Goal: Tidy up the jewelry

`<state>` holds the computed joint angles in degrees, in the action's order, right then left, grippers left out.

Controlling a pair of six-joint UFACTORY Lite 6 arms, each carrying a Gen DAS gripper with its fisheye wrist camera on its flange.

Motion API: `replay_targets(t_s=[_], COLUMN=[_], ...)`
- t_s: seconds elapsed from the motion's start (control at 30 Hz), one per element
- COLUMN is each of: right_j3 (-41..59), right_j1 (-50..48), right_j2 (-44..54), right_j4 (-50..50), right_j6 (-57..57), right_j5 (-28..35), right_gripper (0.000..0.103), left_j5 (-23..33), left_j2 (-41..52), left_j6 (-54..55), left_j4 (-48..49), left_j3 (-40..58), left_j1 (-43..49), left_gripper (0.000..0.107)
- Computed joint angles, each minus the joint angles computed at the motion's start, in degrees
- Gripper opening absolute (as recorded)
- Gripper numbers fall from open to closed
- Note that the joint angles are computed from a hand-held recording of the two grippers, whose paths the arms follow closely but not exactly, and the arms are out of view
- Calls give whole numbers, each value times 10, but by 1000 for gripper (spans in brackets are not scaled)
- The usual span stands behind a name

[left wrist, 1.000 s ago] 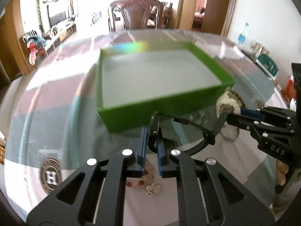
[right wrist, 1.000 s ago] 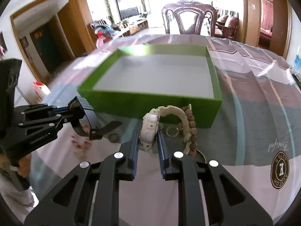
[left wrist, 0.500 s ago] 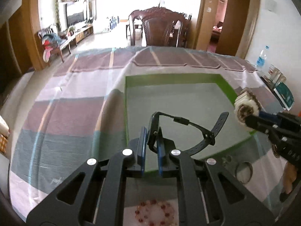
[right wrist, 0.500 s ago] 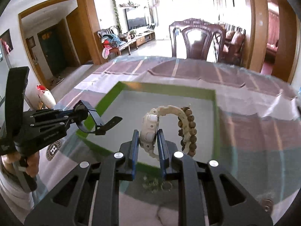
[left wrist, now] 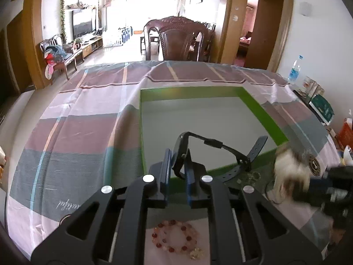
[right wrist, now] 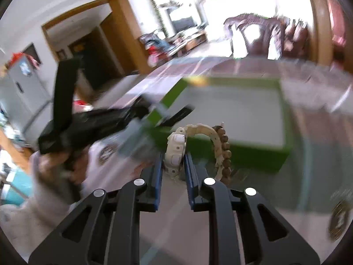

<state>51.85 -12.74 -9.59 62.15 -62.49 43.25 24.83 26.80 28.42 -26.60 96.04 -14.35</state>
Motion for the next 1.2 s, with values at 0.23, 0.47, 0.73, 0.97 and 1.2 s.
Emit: replay_targets(t_s=[0.23,0.47,0.73,0.97,1.2], right_j3=[57,57,63,20,21], right_j1=[-92,-127,-68,-22,42], right_j2=[252,309,218,86,-9], right_j4=[47,123,-39,-180,-310], right_j6=[62,52,177,251,344], right_j5=[216,331,223,152,15], right_gripper=[20,20,18,17,19], left_j5=[4,6,-5,-9,-8], left_j2=[-5,5,-5,-13,-14], left_j6=[0,-16,-4,15,7], left_j4=[-8,6,1,-13,-9], left_j3=[-12,-5,-22,-41,-41], left_j1=[-2,3,5,6,6], left_gripper=[14,16,18,18,18])
